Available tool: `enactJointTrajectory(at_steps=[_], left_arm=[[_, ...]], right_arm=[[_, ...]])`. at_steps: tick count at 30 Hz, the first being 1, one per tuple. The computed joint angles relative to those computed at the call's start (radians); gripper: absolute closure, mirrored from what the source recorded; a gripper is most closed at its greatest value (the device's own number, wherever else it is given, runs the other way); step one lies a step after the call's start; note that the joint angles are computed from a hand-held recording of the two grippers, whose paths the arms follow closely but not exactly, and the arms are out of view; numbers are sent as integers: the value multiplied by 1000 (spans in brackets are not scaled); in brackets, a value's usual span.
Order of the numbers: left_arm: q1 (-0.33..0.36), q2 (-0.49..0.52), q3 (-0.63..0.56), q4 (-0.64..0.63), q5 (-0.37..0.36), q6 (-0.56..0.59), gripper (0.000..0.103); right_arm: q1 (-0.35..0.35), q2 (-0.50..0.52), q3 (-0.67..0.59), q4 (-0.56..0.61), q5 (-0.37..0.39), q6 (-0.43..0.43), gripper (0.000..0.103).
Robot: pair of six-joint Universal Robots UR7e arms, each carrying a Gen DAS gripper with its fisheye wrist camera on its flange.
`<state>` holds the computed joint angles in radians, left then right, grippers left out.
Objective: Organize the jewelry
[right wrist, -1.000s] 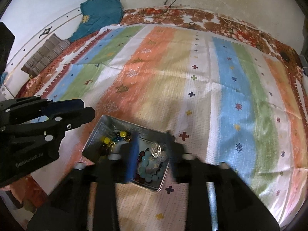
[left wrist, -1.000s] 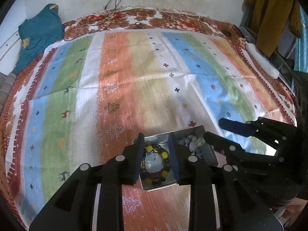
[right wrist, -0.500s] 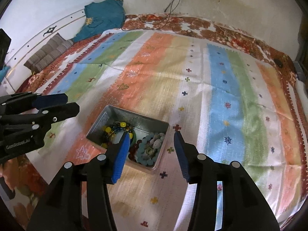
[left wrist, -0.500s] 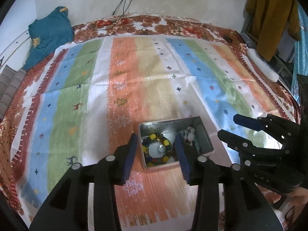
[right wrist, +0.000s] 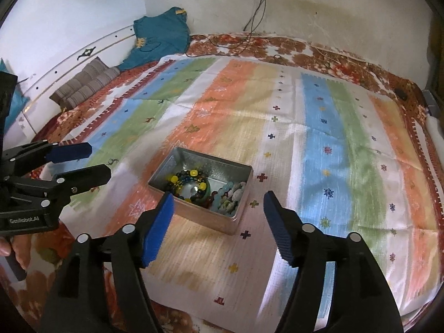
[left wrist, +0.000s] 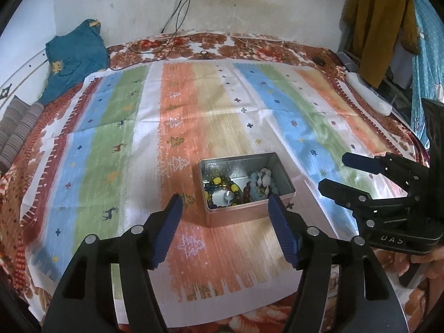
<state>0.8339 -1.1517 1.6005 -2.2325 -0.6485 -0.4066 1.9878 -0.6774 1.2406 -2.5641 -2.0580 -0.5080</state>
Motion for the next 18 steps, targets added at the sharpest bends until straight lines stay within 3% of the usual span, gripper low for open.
enactJointTrajectory(at_steps=[1, 3, 9, 18], left_arm=[[-2, -3, 6, -2, 4, -1, 29], [-5, -9, 17, -8, 11, -6, 28], [-17, -31, 55, -32, 35, -36, 9], [-37, -56, 122, -104, 60, 9, 6]], right_arm=[[1, -4, 10, -12, -4, -10, 33], [0, -15, 26, -24, -5, -13, 31], [-1, -51, 82, -58, 8, -25, 21], [4, -69, 120, -104, 8, -49, 10]])
